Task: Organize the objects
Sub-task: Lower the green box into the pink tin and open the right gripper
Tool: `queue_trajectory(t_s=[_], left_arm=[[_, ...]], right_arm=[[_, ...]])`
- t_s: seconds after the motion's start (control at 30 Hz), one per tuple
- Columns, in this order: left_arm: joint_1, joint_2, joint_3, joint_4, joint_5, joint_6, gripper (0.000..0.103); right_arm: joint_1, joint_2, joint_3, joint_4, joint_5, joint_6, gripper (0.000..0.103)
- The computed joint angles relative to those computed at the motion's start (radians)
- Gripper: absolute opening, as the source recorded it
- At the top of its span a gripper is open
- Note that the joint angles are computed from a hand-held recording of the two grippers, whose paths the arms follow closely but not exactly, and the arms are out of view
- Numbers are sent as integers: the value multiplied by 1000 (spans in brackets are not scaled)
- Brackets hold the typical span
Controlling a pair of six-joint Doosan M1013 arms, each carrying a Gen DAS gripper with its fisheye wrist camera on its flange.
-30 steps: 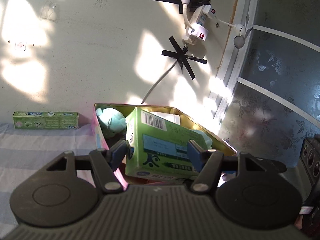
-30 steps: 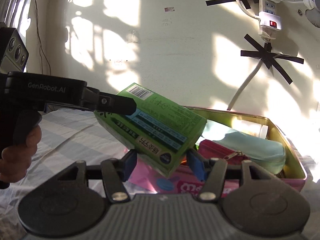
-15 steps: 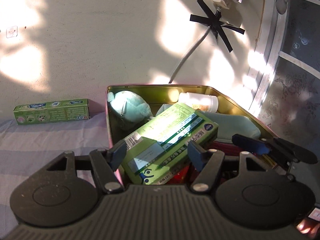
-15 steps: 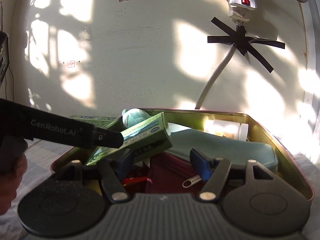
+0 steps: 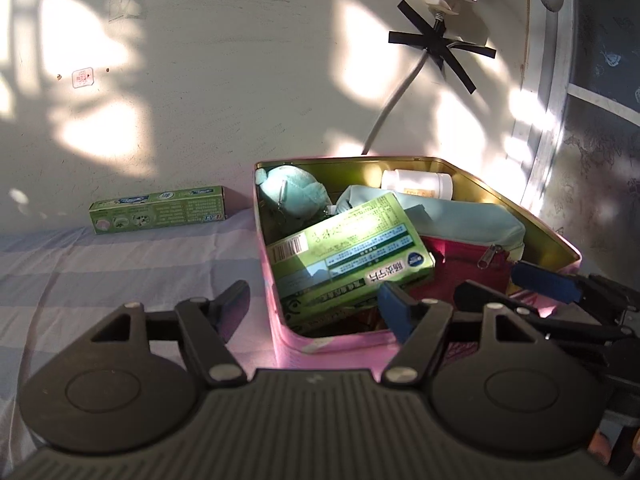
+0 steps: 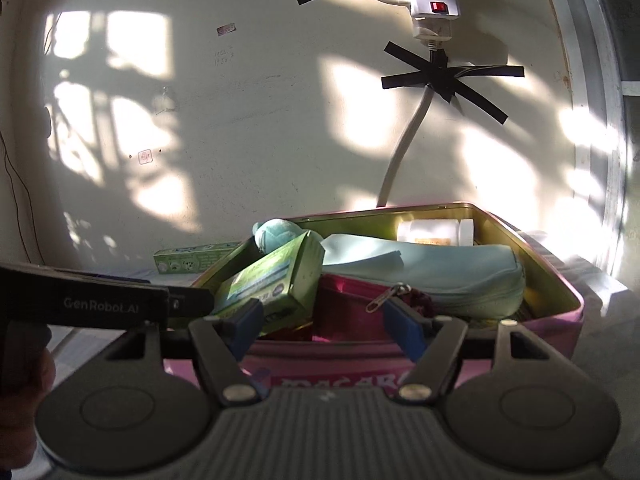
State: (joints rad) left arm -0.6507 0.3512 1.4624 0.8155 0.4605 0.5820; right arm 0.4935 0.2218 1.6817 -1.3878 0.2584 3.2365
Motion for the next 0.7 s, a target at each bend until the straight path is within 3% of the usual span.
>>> queue_trajectory(t_s=[0.13, 0.2, 0.53, 0.7], left_arm=[[-21, -24, 50, 116, 8, -90, 76], [-28, -35, 73, 152, 10, -120, 77], [-37, -63, 146, 158, 45, -155, 78], [-40, -73, 171, 194, 48, -191, 79]], right_arm=[[23, -34, 48, -168, 23, 236, 70], [35, -45, 63, -189, 39, 271, 70], [76, -51, 91, 27, 48, 96, 70], [93, -51, 96, 60, 67, 69, 70]])
